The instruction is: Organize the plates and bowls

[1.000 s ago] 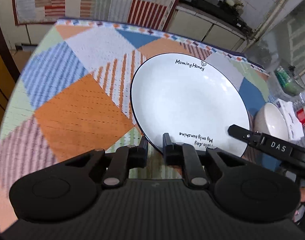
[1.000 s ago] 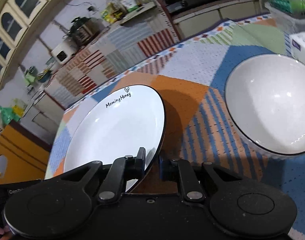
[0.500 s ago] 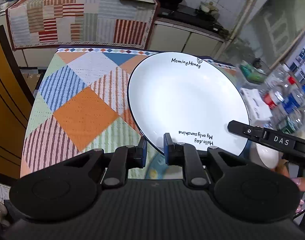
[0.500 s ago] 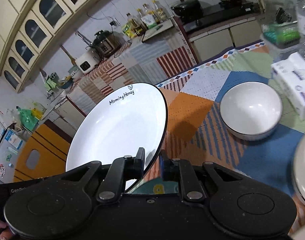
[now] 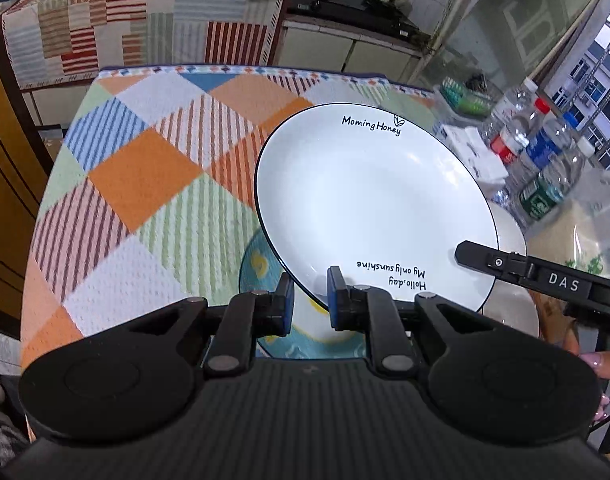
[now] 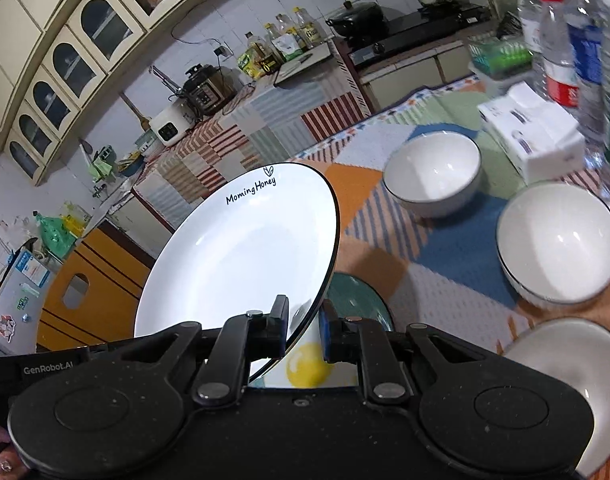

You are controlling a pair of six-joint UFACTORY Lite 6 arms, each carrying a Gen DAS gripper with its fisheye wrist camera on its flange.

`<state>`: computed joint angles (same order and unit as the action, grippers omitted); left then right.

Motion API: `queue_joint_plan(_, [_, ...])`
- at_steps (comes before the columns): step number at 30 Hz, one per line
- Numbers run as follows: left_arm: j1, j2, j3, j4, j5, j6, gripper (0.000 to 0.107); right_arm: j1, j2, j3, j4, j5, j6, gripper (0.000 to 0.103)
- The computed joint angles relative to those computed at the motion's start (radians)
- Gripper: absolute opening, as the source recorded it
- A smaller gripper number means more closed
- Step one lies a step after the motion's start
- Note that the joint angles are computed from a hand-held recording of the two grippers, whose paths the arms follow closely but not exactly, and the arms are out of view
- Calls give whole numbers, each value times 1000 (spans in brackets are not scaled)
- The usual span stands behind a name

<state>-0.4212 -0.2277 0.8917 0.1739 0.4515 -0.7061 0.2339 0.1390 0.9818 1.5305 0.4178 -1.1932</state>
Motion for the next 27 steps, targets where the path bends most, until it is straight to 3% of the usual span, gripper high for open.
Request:
queue_joint_plan(14, [-6, 14, -166, -111, -101, 50, 15, 4, 1, -139, 77, -14, -101, 20])
queue_joint_plan(27, [0, 169, -132, -150, -163, 86, 16, 45, 87, -108, 70, -99, -92, 21])
